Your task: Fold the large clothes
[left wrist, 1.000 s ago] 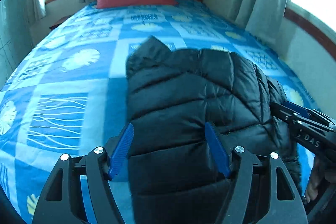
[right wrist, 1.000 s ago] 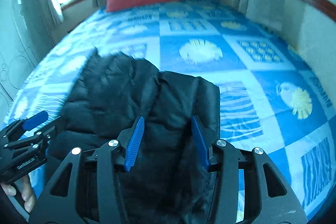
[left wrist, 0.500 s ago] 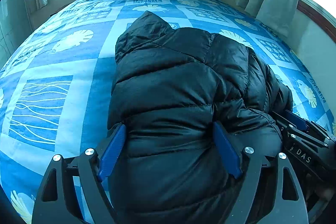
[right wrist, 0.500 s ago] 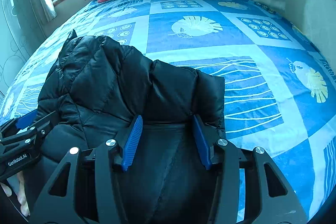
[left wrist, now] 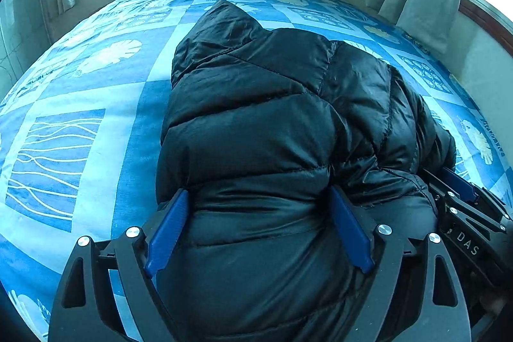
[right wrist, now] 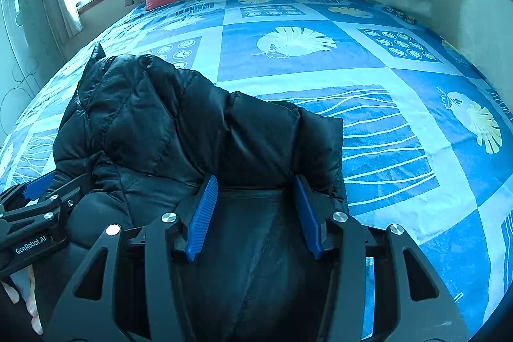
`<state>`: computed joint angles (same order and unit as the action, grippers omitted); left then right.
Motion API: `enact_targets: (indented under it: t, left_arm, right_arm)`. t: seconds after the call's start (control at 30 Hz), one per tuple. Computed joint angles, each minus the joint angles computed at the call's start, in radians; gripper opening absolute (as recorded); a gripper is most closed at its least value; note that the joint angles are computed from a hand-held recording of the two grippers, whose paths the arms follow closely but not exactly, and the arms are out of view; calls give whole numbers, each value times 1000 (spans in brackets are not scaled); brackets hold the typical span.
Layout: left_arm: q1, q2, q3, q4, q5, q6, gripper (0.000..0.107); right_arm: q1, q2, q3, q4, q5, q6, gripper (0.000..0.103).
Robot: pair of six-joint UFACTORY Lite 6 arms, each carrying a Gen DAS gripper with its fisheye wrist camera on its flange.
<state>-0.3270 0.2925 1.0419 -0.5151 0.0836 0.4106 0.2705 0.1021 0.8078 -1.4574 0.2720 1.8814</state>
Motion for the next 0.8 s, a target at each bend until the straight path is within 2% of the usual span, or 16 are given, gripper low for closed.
enact_targets:
  t: [0.53, 0.63, 0.7, 0.8]
  left_arm:
    - [-13, -37, 11, 432, 39, -417, 86]
    - [-1, -49, 17, 324, 64, -301, 86]
    - [22, -65, 27, 184, 108, -153, 86]
    - [58, -110, 19, 82, 172, -60, 85]
  right_arm:
    - [52, -53, 15, 180, 82, -191, 49]
    - [56, -82, 16, 259, 93, -279, 51]
    - [64, -112, 8, 299, 106, -318, 54]
    - [77, -180, -23, 352, 120, -355, 60]
